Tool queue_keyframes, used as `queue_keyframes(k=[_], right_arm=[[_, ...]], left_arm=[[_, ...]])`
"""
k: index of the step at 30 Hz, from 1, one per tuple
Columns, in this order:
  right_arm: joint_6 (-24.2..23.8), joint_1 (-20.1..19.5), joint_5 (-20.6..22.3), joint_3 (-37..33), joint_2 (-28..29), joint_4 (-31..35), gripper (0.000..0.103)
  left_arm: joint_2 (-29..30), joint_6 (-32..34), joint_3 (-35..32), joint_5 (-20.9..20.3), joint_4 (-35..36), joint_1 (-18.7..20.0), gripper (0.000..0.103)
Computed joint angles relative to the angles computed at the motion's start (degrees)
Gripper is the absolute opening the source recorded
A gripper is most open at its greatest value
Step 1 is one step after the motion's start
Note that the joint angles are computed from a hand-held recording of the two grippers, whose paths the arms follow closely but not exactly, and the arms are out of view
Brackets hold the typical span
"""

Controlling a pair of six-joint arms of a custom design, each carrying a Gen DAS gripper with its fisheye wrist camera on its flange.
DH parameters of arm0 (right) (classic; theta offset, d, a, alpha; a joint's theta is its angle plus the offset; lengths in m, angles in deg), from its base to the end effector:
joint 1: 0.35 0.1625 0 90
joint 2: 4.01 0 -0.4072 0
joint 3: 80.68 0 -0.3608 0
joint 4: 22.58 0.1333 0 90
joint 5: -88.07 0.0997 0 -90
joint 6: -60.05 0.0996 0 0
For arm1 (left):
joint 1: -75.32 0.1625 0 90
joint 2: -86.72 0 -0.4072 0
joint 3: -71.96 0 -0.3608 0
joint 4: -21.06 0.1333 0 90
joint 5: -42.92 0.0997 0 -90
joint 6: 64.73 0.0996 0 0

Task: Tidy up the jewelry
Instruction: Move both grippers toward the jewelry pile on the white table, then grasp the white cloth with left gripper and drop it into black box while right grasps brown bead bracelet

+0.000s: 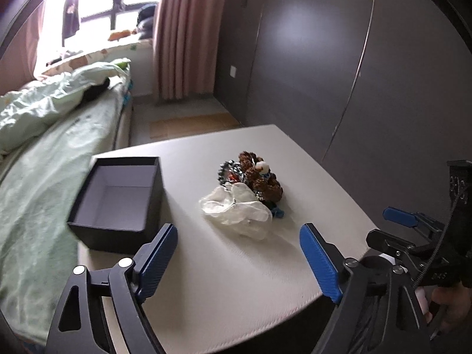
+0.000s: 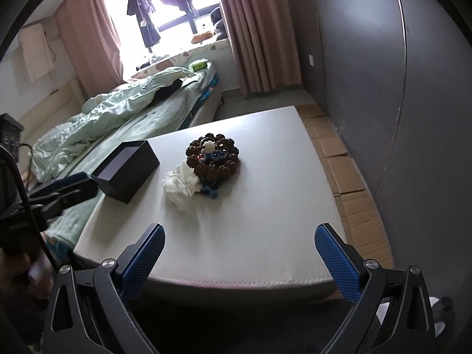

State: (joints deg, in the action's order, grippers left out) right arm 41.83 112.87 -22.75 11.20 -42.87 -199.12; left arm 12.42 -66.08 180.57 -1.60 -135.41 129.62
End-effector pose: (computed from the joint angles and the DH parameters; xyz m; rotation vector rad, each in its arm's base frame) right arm 0.3536 -0.5759 0.1072 0.8125 -2.5686 0.8309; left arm -0.1432 -0.5495 0.3451 0.4293 2.3657 -0.9703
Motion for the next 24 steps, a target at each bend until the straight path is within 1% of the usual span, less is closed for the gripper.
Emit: queue_keyframes(k=[4,8,12,20,21,22,23,24], right_arm=[[0.9,-0.9,1.0,-2.0,0.8,2.2,0.1],[1.5,-1.4,1.6,-3.8,1.5,4.3,0.099],[1.6,-1.6,1.8,-6.3,2.9,6.4,0.099],[2.9,-2.2,2.3,-10.2,4.8,9.3,0.098],[3.0,-2.2,2.2,-10.8,5.1,9.8,0.098],[3.0,-2.3,2.3,-11.3,5.4,10.4,0.098],[3.1,-2.3,2.5,-11.8,5.6,10.9,0.098],[3.2,-2.4,2.7,-12.3,5.8,11.2,0.098]], left_arm=[[3.1,0.0,-4.0,-2.2,2.8,2.3,0.08],[5.6,-0.3,-7.4,-3.9,5.3,4.1,0.079],[7.9,-0.2,-10.7,-5.2,7.8,5.7,0.076],[10.9,-2.7,-16.1,-8.0,14.1,8.4,0.076],[11.2,-2.7,-16.5,-8.6,14.5,8.7,0.072],[11.4,-3.1,-17.1,-9.4,15.0,9.2,0.053],[11.6,-4.2,-17.7,-10.0,16.4,9.6,0.038],[11.7,-5.0,-18.3,-10.3,17.6,9.9,0.008]])
